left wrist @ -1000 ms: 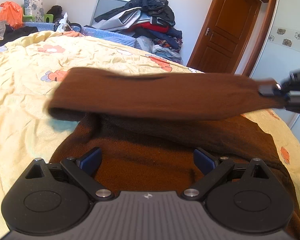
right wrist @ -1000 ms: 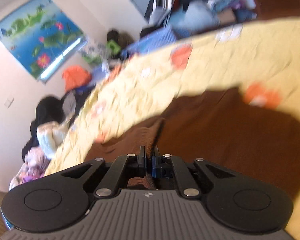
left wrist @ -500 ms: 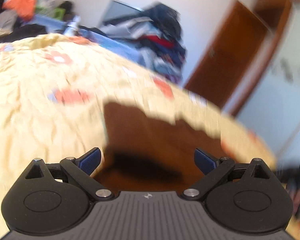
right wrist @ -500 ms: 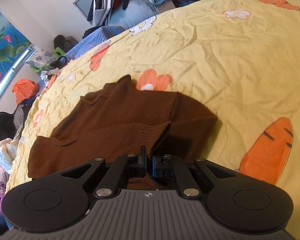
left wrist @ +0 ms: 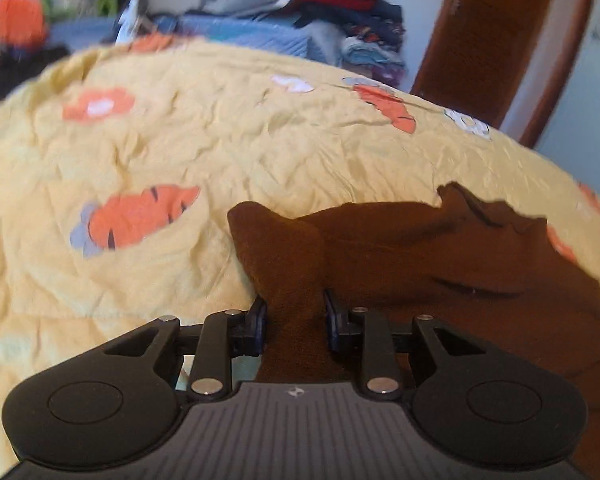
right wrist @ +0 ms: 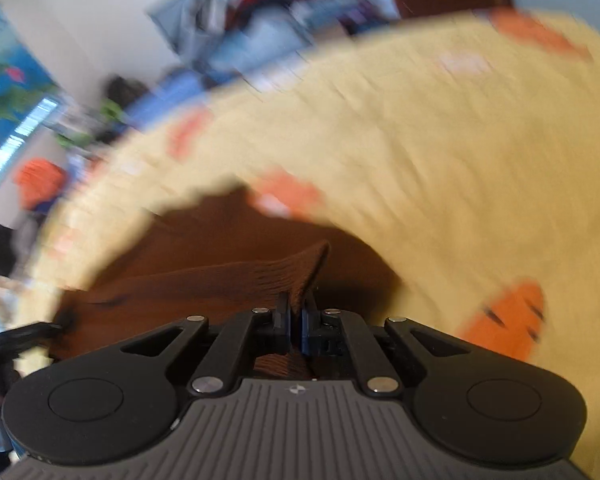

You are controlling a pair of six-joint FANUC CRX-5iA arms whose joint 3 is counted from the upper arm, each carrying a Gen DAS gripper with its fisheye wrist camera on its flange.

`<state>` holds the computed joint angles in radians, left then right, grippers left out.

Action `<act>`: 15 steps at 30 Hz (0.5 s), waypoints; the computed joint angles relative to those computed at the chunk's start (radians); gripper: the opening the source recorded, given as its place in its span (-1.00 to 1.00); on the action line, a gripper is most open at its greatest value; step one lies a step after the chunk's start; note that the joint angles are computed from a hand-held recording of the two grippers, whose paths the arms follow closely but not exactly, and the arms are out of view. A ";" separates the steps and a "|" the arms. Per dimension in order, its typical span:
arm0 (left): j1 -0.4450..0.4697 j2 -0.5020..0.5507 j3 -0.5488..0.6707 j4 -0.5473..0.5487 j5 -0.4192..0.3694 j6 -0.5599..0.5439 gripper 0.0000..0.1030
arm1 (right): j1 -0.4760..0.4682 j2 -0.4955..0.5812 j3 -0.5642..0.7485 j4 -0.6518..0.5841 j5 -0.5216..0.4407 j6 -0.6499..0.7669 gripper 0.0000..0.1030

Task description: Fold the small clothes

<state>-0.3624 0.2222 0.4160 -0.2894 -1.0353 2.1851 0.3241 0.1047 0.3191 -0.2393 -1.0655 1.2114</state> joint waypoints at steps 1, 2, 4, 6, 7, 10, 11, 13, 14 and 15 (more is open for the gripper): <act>-0.010 0.004 0.013 -0.020 -0.014 -0.007 -0.48 | 0.002 -0.008 -0.011 -0.002 0.015 -0.001 -0.82; -0.017 0.004 0.023 -0.035 -0.026 -0.006 -0.44 | 0.007 -0.014 -0.019 0.003 0.026 -0.006 -0.79; -0.030 -0.014 0.028 -0.073 -0.028 0.002 -0.40 | 0.011 -0.014 -0.012 0.012 0.018 -0.007 -0.64; -0.067 -0.038 0.041 -0.173 -0.032 0.026 -0.23 | 0.024 -0.029 -0.024 0.054 0.039 -0.025 -0.20; -0.098 -0.047 0.052 -0.255 -0.034 0.044 0.01 | 0.035 -0.047 -0.042 0.082 0.075 -0.040 -0.14; -0.168 -0.060 0.073 -0.474 0.015 0.092 0.82 | 0.036 -0.031 0.004 0.080 0.100 0.005 -0.08; -0.167 -0.053 0.087 -0.490 0.043 0.076 0.84 | 0.037 -0.001 0.048 0.075 0.086 0.026 -0.04; -0.129 -0.011 0.138 -0.397 0.090 -0.042 0.84 | 0.046 0.067 0.136 0.071 0.052 0.067 0.02; -0.103 0.023 0.170 -0.317 0.104 -0.127 0.84 | 0.047 0.114 0.197 0.055 0.019 0.095 0.02; -0.072 0.068 0.209 -0.217 0.103 -0.230 0.84 | 0.049 0.159 0.256 0.042 -0.019 0.111 0.02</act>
